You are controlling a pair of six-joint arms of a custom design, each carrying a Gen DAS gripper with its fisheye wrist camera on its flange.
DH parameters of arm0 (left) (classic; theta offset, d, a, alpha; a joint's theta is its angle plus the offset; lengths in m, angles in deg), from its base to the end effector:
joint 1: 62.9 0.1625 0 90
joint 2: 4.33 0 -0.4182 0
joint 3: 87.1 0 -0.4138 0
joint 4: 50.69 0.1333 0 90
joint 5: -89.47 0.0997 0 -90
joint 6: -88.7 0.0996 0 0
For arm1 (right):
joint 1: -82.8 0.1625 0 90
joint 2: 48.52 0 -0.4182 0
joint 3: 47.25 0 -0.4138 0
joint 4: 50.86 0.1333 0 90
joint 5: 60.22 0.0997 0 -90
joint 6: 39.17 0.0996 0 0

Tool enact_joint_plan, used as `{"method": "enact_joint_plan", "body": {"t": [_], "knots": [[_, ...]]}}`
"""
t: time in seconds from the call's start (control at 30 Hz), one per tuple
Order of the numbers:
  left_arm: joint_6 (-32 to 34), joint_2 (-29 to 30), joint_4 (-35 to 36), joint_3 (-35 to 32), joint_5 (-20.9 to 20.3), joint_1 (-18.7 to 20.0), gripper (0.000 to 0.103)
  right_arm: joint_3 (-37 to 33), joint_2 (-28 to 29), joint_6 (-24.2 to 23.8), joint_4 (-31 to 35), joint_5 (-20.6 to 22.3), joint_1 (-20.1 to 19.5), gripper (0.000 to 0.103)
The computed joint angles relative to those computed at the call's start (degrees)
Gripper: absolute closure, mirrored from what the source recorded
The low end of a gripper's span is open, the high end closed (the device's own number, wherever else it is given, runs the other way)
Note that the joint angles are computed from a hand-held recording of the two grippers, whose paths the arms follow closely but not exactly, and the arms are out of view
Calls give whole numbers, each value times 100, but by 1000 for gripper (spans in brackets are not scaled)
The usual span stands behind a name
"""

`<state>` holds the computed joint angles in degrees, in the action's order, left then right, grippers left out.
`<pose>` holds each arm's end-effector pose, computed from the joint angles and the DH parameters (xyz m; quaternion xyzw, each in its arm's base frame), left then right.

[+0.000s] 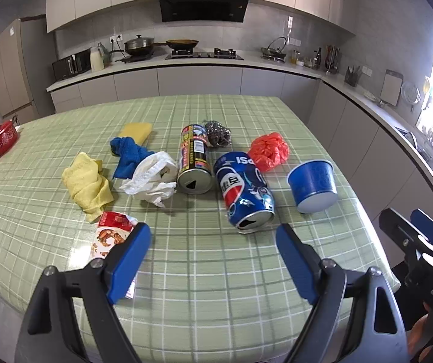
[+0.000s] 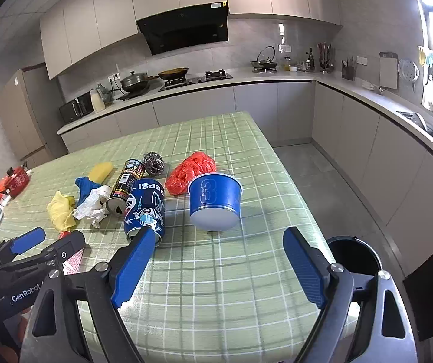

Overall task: Collect trash
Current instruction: 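Return both tools to the table above the Pepsi can and blue cup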

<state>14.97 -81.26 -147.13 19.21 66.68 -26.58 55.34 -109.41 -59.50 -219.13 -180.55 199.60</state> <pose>-0.2952 -0.4964 0.2925 -0.0337 0.8229 -0.4129 0.3888 0.3643 -0.5371 0.2430 0.2912 -0.8728 0.3164 0.2309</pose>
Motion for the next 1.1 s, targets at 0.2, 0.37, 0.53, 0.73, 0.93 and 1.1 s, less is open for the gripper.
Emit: {"method": "enact_joint_plan", "body": {"t": [0.2, 0.37, 0.53, 0.73, 0.93, 1.1], "knots": [[-87, 60, -154, -4, 54, 85, 17, -267, 214, -376, -94, -44, -18, 15], [-226, 354, 128, -323, 148, 156, 17, -590, 323, -393, 164, 123, -169, 15], [-266, 611, 113, -560, 103, 248, 17, -863, 427, -527, 283, 241, -315, 15], [-338, 865, 176, -785, 37, 313, 17, -1078, 496, -567, 506, 274, -446, 15], [-157, 1047, 19, -919, 27, 325, 17, -1119, 484, -595, 519, 204, -514, 15], [98, 1178, -187, -982, -34, 325, 17, -1097, 463, -655, 365, -35, -529, 15]]}}
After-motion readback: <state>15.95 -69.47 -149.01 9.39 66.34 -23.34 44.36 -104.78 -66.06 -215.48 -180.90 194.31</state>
